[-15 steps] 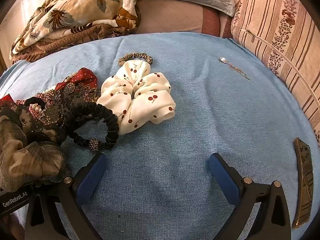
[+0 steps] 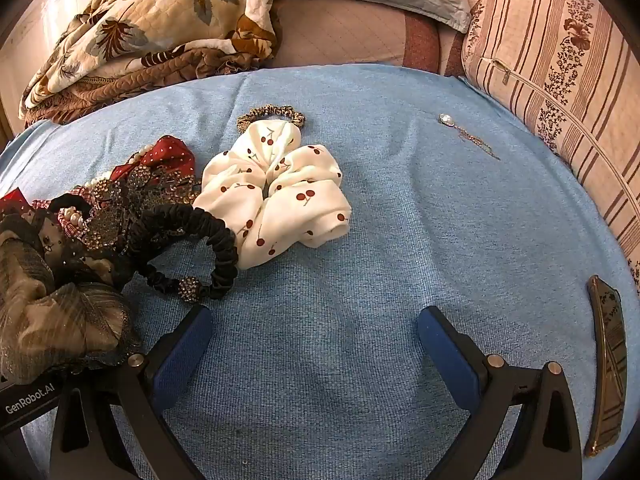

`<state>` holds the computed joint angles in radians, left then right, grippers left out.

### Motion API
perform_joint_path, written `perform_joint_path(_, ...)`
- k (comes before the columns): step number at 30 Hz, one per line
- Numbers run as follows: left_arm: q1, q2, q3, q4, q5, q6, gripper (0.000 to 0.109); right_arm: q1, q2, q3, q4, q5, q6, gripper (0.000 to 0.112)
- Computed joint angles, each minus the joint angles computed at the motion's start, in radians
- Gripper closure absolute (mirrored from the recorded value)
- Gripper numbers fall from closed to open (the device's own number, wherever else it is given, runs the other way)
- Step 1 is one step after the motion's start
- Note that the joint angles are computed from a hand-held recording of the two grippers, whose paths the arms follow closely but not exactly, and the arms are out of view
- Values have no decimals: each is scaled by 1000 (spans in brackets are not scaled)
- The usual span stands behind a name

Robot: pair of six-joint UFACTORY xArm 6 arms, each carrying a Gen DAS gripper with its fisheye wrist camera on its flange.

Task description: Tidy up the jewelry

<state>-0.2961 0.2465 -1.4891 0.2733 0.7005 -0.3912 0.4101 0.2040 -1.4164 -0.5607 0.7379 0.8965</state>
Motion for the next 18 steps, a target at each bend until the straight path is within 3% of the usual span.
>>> perform_joint_path(10, 0, 1, -5, -8, 9, 9, 6, 0, 0, 2, -3, -2, 2, 9)
perform_joint_path(15, 15, -4, -26, -111, 53, 165, 6, -4, -6, -6, 71, 24, -33, 9)
perform_joint_path(18, 24, -81, 61, -134, 47, 196, 6, 2, -27, 14, 106, 39, -25, 9)
